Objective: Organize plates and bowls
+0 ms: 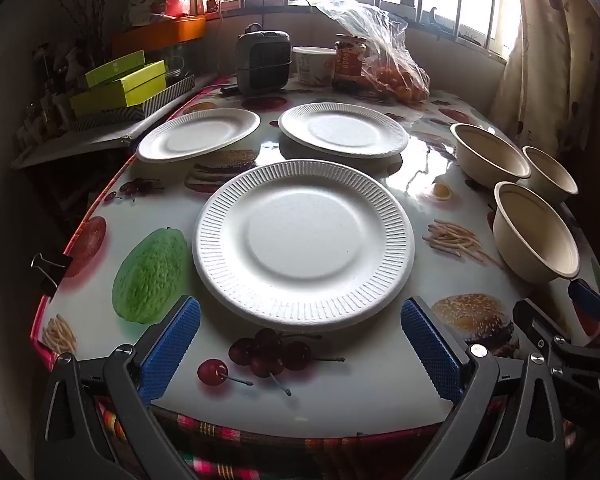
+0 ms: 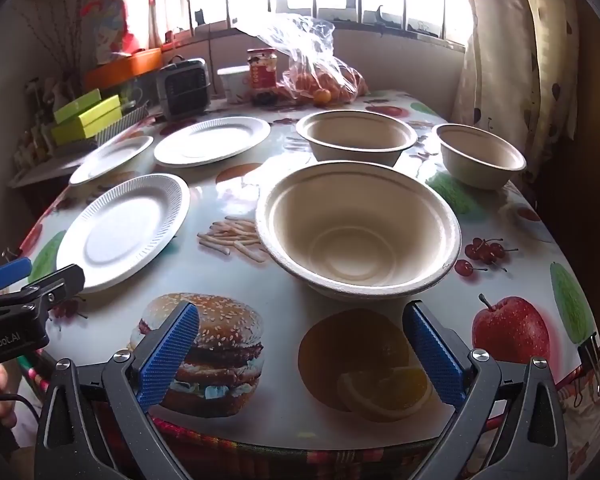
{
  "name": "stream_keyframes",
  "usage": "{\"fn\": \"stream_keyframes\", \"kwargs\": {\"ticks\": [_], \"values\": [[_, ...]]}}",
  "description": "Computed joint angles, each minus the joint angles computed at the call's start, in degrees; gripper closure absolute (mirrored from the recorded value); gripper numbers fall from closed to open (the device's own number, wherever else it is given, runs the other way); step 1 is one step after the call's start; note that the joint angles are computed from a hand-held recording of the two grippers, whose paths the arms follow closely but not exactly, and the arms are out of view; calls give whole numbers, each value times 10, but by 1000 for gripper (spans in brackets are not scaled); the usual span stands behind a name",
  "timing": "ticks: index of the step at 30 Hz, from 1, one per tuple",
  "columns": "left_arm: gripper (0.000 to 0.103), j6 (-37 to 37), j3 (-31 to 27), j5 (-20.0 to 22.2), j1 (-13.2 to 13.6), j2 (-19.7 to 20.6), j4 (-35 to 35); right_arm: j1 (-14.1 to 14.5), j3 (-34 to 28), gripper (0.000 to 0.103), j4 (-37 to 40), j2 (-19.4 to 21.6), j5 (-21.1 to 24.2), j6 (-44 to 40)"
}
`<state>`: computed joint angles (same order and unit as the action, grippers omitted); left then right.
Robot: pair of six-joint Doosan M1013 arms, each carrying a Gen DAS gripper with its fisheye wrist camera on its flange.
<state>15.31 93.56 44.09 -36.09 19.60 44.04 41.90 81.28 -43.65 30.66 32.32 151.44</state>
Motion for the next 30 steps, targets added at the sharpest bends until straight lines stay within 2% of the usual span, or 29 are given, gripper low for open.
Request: {"fn": "stream_keyframes", "kwargs": {"ticks": [8, 30], "values": [[2, -7, -1, 5, -8, -1, 25, -1, 6, 0, -14, -4, -10, 15], [2, -5, -4, 10, -11, 1, 27, -1, 6, 0, -10, -4, -12, 14]]}}
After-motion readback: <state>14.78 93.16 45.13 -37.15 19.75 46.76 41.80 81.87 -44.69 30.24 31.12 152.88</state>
